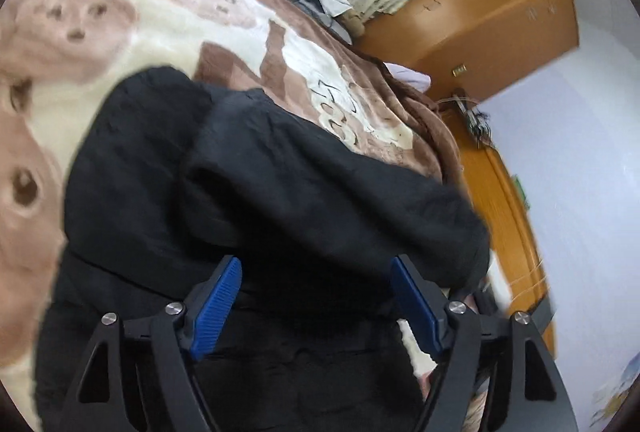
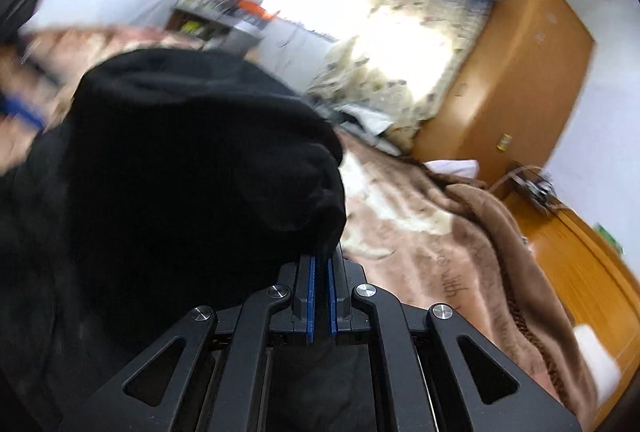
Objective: Fold large clothes
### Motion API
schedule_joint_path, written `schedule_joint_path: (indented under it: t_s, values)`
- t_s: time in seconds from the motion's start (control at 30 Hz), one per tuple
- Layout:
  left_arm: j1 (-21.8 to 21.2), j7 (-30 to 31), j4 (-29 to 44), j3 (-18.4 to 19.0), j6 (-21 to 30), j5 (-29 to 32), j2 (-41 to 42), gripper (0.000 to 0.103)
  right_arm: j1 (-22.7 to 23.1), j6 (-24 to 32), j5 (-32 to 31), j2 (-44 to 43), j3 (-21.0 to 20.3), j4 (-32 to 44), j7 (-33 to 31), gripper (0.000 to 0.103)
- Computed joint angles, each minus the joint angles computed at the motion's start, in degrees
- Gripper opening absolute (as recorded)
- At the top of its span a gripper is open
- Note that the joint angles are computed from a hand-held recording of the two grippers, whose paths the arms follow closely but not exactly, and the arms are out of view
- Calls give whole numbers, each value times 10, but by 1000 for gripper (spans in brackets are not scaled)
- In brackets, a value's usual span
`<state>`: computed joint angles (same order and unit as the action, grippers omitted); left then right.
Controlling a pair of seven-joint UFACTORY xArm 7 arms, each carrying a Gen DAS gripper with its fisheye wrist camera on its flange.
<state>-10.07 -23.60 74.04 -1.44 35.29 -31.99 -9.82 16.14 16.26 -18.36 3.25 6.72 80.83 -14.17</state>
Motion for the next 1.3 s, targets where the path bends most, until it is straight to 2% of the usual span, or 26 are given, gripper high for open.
schedule_joint_path:
  t_s: [0.07,0.1,0.17,0.23,0.33,0.4,0.43,0.5,0.57,0.6,0.63,0.67,0.7,0.77,0.83,0.9,0.93,1.07,1.17,1.2,1.3]
  values:
    - [-2,0,7,1,-1,-12,13,81,-5,11,53,-25,7,-37,-60,5]
    - [3,-20,10,-3,5,4,18,81,-7,27,94,-37,8,-50,-90,5]
    - [4,-20,12,-2,7,-3,24,81,-7,78,196,-54,4,-52,-141,7]
    - [11,-46,14,-2,8,0,31,81,-11,130,265,-62,-4,-41,-140,9]
    - [21,-90,11,-2,-8,1,41,81,-27,236,417,-64,-26,-5,-107,12]
    - [34,-124,14,-10,-3,23,47,81,-36,312,507,-48,-50,28,-80,24]
    - [28,-122,17,-3,-7,17,51,81,-52,323,524,-48,-41,30,-63,28]
    - [43,-153,27,-18,-8,55,57,79,-69,369,595,-18,-46,65,-46,52]
    - [33,-140,45,-6,-7,43,70,77,-81,376,639,-1,-38,79,-34,62]
    - [33,-129,49,-6,-12,27,73,73,-86,385,658,9,-33,90,-35,64]
    - [35,-127,63,-5,-4,31,82,73,-90,400,679,27,-27,107,-40,64]
    - [37,-128,76,-6,8,44,89,72,-95,409,690,43,-21,122,-45,65]
    - [40,-131,98,-6,25,62,101,63,-99,420,702,58,-14,137,-44,65]
    - [45,-119,116,-7,47,65,111,58,-103,432,702,94,-3,176,-10,66]
    - [52,-105,136,-8,60,56,125,43,-117,417,747,110,11,182,-2,66]
    - [59,-94,153,-8,79,59,134,26,-136,428,796,135,29,203,7,66]
    - [62,-87,158,-8,81,63,136,24,-137,432,800,140,27,210,18,66]
    - [70,-77,171,-7,104,83,138,23,-146,410,815,128,35,201,5,67]
    - [73,-70,166,-8,105,74,140,23,-134,432,735,151,25,242,50,76]
    - [73,-75,161,-9,98,73,139,23,-133,437,720,162,24,259,68,76]
    - [72,-75,153,-10,98,69,137,23,-139,442,709,203,37,310,101,76]
